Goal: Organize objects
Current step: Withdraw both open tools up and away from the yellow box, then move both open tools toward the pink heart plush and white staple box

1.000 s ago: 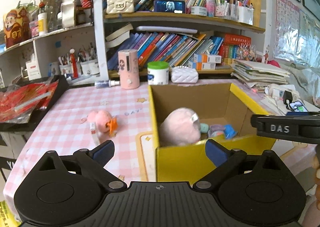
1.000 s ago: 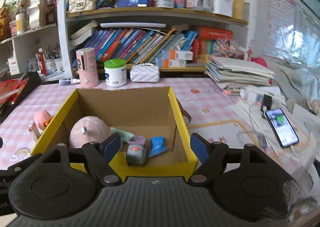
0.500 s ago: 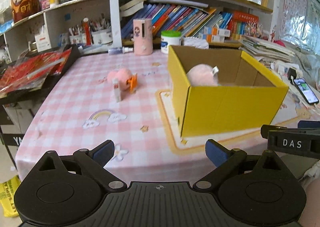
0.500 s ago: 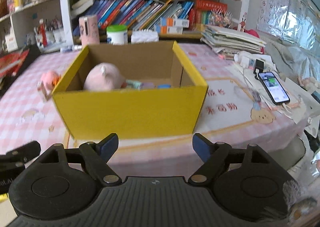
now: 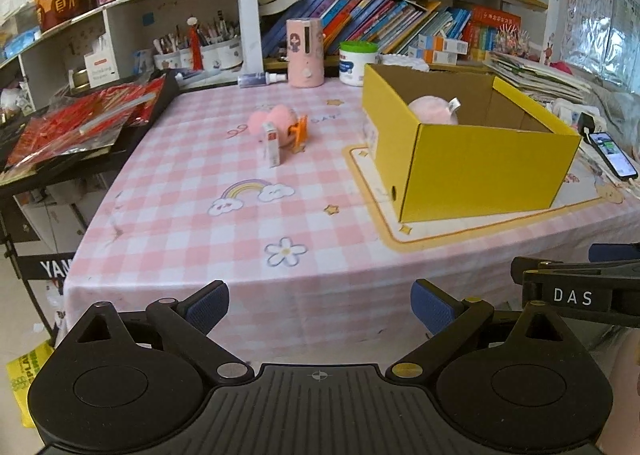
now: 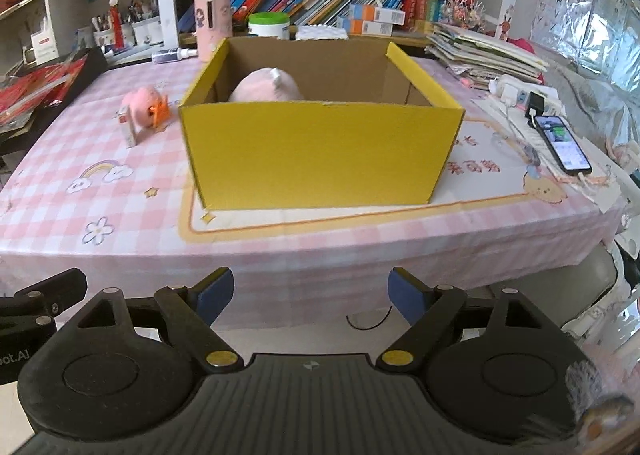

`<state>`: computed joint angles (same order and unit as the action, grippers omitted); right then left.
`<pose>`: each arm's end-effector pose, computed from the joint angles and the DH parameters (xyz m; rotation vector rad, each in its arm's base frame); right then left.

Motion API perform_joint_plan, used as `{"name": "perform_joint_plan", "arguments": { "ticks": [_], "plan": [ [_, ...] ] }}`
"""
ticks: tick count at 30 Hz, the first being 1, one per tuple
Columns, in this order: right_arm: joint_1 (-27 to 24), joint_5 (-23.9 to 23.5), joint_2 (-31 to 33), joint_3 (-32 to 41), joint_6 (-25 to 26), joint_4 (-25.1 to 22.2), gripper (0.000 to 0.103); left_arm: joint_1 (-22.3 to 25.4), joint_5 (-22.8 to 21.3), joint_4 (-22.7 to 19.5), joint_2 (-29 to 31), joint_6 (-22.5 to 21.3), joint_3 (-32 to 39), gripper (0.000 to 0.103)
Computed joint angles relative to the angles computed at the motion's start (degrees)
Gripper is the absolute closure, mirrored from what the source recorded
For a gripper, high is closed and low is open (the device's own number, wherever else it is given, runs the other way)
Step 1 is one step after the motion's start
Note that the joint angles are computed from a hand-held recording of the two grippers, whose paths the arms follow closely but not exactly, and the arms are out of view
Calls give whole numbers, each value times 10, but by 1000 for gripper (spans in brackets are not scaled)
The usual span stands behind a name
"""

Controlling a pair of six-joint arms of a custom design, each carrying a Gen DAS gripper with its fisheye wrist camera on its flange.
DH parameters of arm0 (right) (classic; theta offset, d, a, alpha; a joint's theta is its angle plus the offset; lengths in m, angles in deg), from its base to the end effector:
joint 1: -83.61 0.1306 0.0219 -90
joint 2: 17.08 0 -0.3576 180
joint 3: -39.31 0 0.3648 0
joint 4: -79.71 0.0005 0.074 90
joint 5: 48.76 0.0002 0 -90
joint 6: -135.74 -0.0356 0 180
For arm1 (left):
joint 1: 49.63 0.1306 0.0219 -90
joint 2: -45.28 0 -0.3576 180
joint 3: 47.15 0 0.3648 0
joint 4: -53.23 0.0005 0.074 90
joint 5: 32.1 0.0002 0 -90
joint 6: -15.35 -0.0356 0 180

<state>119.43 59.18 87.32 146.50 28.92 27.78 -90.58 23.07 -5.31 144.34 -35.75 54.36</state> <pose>0.4491 0.3100 0.4130 -0.2538 2.3611 0.0561 0.3907 -0.3128 0.4136 -0.1797 2.3156 0.1038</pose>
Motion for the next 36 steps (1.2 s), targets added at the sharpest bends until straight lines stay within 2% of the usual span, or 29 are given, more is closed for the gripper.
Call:
{"name": "perform_joint_plan", "arguments": {
  "ticks": [8, 21, 36],
  "plan": [
    [29, 6, 1, -3, -26, -15, 17, 1, -2, -10, -41, 6, -48, 4],
    [70, 7, 10, 4, -41, -25, 17, 7, -10, -16, -101, 22, -110, 4],
    [97, -11, 48, 56, -14, -27, 17, 27, -31, -32, -144, 61, -148, 4]
  ]
}}
